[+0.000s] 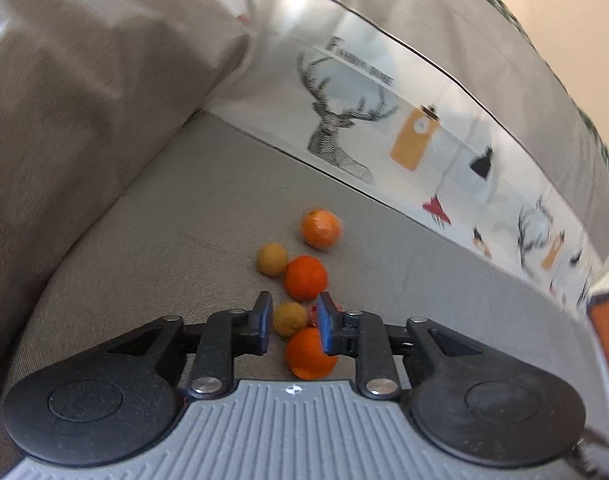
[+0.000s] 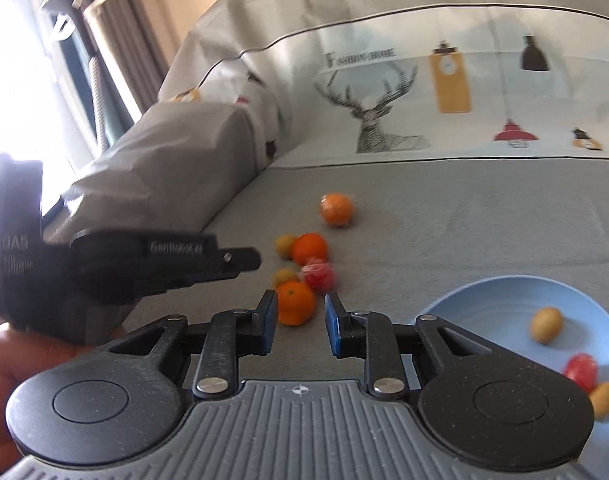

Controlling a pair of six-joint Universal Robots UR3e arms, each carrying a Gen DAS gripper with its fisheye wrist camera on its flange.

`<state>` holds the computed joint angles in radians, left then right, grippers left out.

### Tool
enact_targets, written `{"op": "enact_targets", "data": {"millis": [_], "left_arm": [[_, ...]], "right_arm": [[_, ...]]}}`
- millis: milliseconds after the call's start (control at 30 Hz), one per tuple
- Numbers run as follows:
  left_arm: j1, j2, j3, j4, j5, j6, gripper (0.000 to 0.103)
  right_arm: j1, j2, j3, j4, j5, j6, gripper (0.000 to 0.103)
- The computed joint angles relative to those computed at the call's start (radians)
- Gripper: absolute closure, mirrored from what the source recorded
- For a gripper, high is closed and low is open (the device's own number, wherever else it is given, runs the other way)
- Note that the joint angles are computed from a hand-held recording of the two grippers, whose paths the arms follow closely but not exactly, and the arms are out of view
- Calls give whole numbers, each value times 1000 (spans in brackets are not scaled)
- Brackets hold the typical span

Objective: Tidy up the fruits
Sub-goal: 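Move both grippers back toward the fruit pile, then grasp a brown fruit with the left gripper while the right grasps an orange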

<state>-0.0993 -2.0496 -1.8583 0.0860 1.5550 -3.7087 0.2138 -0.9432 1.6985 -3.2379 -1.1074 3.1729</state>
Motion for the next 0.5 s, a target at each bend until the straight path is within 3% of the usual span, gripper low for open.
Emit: {"op": "enact_targets", "data": {"millis": [167, 267, 500], "left_arm": [[40, 15, -31, 21, -37, -49, 76], [49, 15, -30, 17, -48, -50, 73], [66, -4, -15, 1, -76, -63, 71]], "right_arm": [[39, 91, -154, 85, -26, 2, 73], [66, 147, -248, 131, -58, 10, 55], [115, 274, -449, 235, -110, -23, 49]]}}
